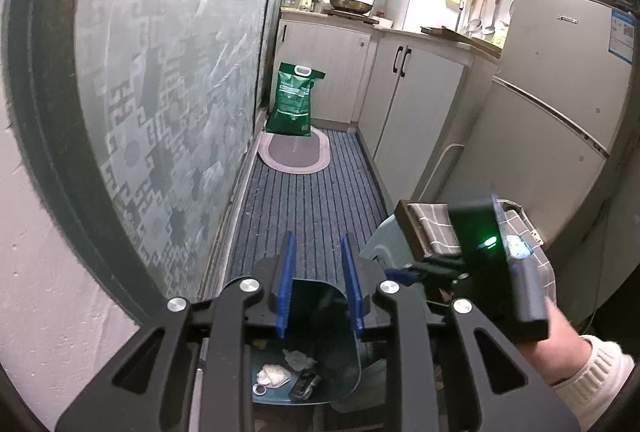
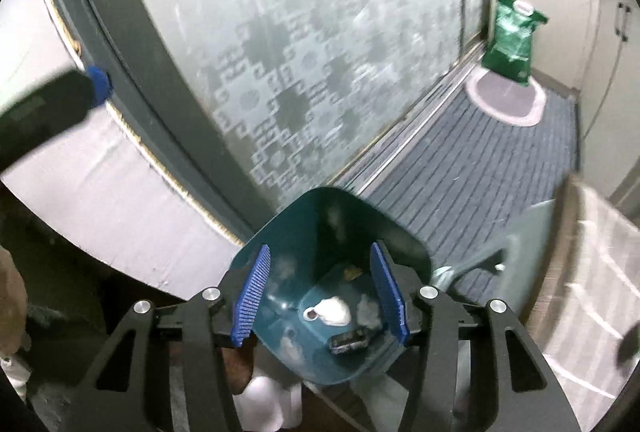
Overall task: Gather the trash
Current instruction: 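Move both open tools back over the table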
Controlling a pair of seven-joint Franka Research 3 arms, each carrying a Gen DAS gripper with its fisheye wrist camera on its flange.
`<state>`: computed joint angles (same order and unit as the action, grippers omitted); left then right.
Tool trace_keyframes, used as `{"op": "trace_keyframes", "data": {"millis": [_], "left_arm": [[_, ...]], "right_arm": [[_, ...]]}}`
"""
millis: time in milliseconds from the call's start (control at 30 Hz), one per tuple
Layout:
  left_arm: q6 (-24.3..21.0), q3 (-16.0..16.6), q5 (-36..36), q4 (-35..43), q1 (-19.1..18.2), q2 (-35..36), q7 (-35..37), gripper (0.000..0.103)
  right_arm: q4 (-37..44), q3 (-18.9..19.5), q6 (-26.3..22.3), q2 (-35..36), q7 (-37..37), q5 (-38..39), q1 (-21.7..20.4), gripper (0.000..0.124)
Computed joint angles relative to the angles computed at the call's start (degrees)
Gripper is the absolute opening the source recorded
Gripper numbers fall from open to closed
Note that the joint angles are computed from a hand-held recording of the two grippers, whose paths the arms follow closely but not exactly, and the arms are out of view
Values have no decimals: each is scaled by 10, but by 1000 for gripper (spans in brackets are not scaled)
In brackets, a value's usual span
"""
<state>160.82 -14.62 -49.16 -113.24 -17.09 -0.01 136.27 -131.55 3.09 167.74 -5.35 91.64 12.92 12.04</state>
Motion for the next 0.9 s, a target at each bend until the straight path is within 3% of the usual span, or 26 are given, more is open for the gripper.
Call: {"op": "trace_keyframes", "data": {"millis": [333,700,900], "left_arm": [[16,-25,43,21,-17,25,-29,28],[12,-69,86,50,-25,63,-43,35],[16,-84,140,66,-38,91,-76,37]], "right_arm": [[-91,0,31,-100,33,-33,-53,53],[-188,45,41,-206,90,-102,-165,53],[-234,51,43,-260,98,-112,-211,63]]}}
